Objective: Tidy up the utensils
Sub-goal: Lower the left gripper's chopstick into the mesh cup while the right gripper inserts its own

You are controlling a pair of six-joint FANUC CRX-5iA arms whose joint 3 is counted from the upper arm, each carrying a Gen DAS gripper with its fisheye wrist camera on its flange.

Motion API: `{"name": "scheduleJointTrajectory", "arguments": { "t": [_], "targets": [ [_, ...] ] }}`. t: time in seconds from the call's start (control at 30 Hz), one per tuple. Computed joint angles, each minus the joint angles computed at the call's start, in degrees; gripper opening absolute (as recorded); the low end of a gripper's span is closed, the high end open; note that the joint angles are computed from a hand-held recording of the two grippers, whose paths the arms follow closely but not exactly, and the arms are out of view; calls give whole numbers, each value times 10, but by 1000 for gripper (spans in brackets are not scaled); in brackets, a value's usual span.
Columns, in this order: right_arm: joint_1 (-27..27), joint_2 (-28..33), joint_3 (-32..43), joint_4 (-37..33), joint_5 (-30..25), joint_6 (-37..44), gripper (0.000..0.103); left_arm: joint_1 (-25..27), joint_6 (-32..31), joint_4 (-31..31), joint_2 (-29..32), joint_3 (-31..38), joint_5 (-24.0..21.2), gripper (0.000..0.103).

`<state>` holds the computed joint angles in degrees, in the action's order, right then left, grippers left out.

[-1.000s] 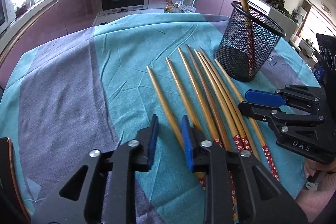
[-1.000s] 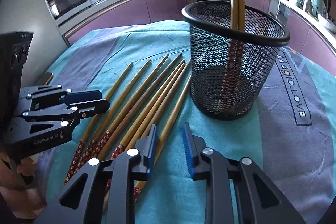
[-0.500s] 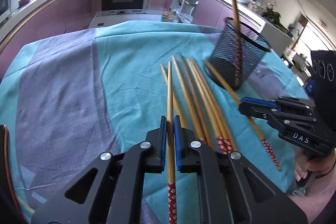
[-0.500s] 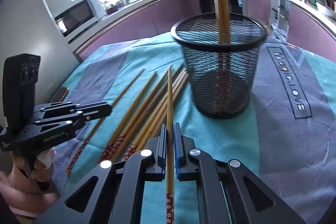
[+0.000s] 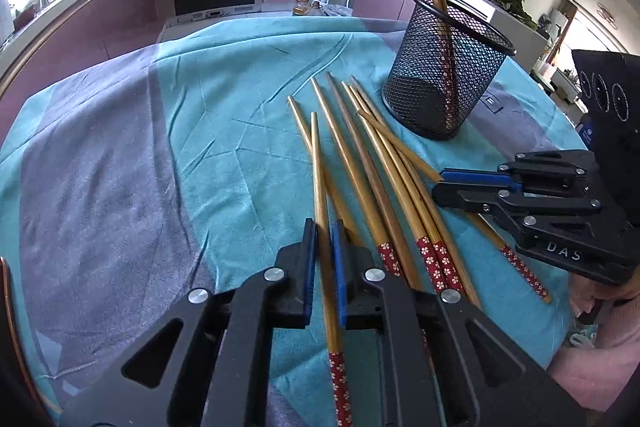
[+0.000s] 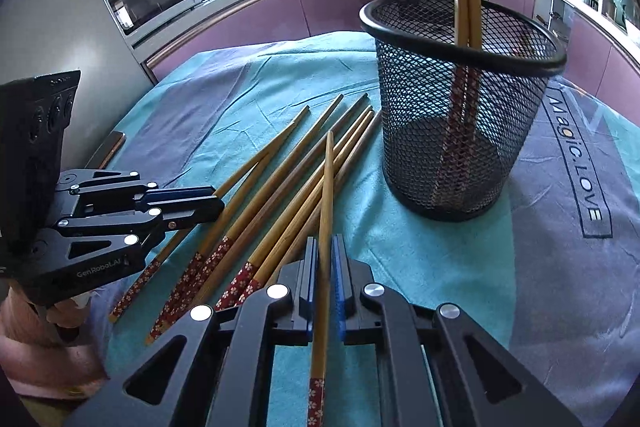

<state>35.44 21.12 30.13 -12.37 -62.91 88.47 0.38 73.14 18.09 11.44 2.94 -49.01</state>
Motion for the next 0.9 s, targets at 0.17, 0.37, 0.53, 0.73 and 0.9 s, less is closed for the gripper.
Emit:
{"name": "scheduleJointTrajectory", "arguments": {
  "t": [0.17,0.37,0.53,0.73,0.9],
  "targets": [
    [-6,-5,-3,-12,7,7,6,-3,10,-11,10,18,-10,10],
    [-17,-40,-28,-33,40,29,6,8,-6,31,-9,-4,10,7],
    [-29,-68,-42,-50,73,41,6,16,-63,107,-34,-28,33,7],
    [-43,-95,-54,-67,113,46,6,17,-123,182,-64,-49,57,7],
    [-53,-110,-57,-76,143,53,6,19,-179,251,-89,-65,72,7]
  ]
}}
